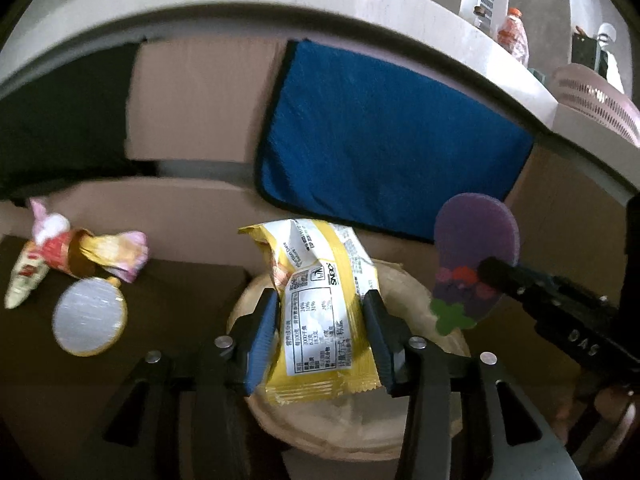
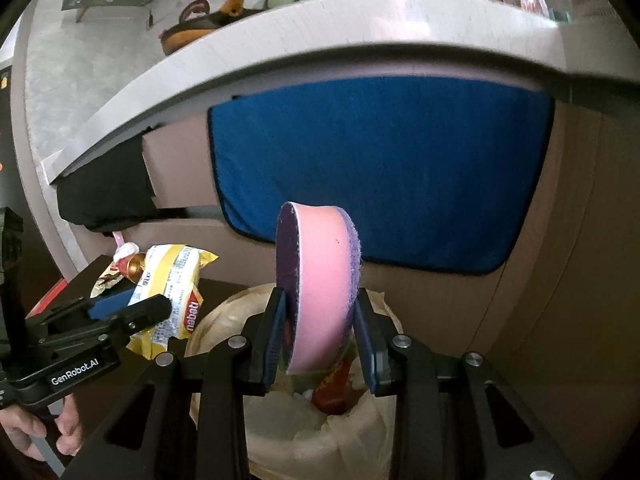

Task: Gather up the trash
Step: 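Carry both items over the bin and open both tools to drop them, then move the left tool toward the white-red snack bag while the right tool approaches the white tissue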

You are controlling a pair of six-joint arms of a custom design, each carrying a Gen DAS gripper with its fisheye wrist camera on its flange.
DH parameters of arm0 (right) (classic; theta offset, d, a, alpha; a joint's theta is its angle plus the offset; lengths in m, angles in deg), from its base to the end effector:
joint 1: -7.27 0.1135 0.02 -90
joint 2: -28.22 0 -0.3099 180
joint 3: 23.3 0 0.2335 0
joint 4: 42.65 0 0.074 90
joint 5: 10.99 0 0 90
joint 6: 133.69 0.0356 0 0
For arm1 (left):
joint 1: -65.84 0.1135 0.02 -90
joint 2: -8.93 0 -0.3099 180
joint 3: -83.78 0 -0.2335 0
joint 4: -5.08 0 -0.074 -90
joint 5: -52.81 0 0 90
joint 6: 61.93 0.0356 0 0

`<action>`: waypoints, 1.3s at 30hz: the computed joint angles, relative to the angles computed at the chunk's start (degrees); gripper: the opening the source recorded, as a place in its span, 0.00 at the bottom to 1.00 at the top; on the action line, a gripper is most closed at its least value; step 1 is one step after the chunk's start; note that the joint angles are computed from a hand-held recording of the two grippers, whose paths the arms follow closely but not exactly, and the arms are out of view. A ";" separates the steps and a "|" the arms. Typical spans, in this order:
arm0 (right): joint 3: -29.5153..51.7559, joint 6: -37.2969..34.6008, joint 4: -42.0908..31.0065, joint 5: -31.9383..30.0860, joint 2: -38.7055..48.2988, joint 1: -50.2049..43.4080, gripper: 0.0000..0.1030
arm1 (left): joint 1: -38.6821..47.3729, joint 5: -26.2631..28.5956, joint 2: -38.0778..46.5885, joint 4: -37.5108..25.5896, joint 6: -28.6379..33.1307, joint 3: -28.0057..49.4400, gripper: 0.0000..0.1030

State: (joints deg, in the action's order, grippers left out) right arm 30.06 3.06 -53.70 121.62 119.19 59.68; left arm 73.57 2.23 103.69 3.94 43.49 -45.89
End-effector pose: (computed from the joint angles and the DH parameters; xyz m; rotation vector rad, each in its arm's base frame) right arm 0.1877 0.2043 0.2056 0.2082 2.1471 0.0733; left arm 0.2840 0.0157 0.1864 0.4672 2.1668 -0.5900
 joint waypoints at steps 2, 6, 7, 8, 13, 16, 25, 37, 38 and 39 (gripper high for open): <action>-0.67 0.34 1.48 -1.56 1.01 -1.10 0.32 | 0.26 2.68 3.08 -4.03 1.22 3.00 0.51; -1.71 2.27 3.11 -3.64 3.36 -2.47 0.36 | 0.95 0.07 6.02 -1.85 -0.31 4.05 0.52; -1.97 2.75 3.43 -4.05 3.67 -2.57 0.36 | 1.49 -0.27 6.29 -1.51 -0.03 4.18 0.52; -2.15 3.28 3.62 -4.30 4.00 -2.56 0.36 | 2.22 -0.19 6.55 -2.26 0.52 4.76 0.52; -0.46 5.04 1.25 -3.21 5.15 -1.74 0.36 | 8.06 0.73 8.34 -6.39 3.23 8.35 0.52; 0.53 5.46 0.94 -2.80 5.66 -0.98 0.36 | 12.99 1.63 11.00 -8.19 5.20 11.36 0.52; 6.80 -0.36 10.46 -6.40 10.92 -0.32 0.39 | 26.51 2.38 26.93 -11.77 3.94 32.50 0.52; 34.95 -4.93 0.88 -13.71 29.53 0.58 0.40 | 26.88 4.52 54.48 -41.33 -4.02 86.52 0.52; 35.60 -4.93 0.18 -13.64 29.83 0.80 0.40 | 26.30 4.12 57.27 -44.09 -4.40 92.04 0.52; 37.84 -5.11 -1.84 -13.45 30.99 1.11 0.40 | 25.65 3.34 60.13 -46.72 -4.87 97.74 0.52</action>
